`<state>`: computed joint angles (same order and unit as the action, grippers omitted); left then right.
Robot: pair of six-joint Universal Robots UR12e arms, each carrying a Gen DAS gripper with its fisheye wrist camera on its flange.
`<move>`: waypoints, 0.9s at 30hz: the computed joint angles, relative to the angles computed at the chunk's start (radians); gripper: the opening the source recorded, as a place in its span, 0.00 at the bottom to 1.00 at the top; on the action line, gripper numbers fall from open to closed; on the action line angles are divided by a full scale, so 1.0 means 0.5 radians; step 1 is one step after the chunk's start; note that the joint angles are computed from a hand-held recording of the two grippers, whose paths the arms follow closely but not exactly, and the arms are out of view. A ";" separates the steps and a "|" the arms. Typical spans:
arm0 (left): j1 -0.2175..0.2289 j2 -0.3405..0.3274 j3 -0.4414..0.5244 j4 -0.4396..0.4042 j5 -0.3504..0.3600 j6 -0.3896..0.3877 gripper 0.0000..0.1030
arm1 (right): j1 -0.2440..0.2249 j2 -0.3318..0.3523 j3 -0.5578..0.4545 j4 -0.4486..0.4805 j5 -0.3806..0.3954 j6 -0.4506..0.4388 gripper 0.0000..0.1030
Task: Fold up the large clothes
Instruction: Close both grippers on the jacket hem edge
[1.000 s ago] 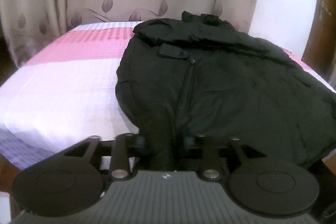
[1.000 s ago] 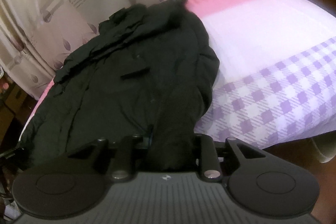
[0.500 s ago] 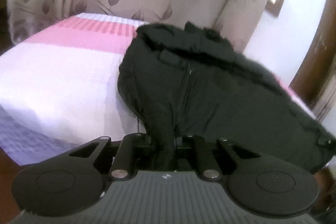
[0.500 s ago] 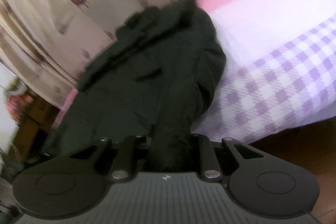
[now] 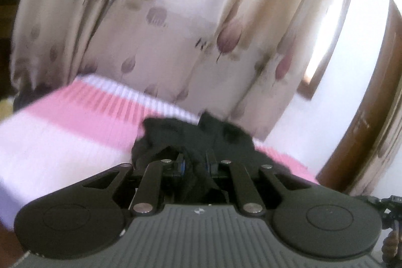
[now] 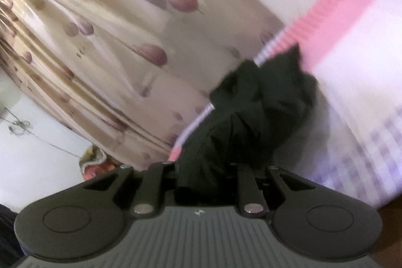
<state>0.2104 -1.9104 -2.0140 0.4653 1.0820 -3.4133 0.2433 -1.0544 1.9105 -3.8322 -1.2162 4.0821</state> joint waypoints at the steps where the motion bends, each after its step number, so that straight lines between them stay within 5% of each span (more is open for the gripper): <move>1: -0.019 -0.015 0.056 -0.016 0.034 -0.018 0.14 | -0.014 0.005 -0.030 0.010 0.002 0.005 0.17; 12: -0.168 -0.377 0.807 -0.494 0.444 -0.073 0.18 | -0.186 0.204 -0.535 0.487 -0.033 0.033 0.17; 20: -0.279 -0.681 1.259 -0.831 0.747 0.024 0.24 | -0.211 0.448 -0.955 1.002 -0.127 0.036 0.18; 24: -0.297 -0.781 1.388 -0.935 0.787 0.053 0.28 | -0.225 0.562 -1.073 1.087 -0.100 0.189 0.20; 27: -0.304 -0.815 1.414 -0.925 0.797 0.076 0.44 | -0.234 0.632 -1.118 0.999 -0.059 0.380 0.33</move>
<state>0.0583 -2.3181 -1.3072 0.0027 1.4804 -3.3752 0.1262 -0.7383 1.3514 -3.3325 -1.2457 4.2723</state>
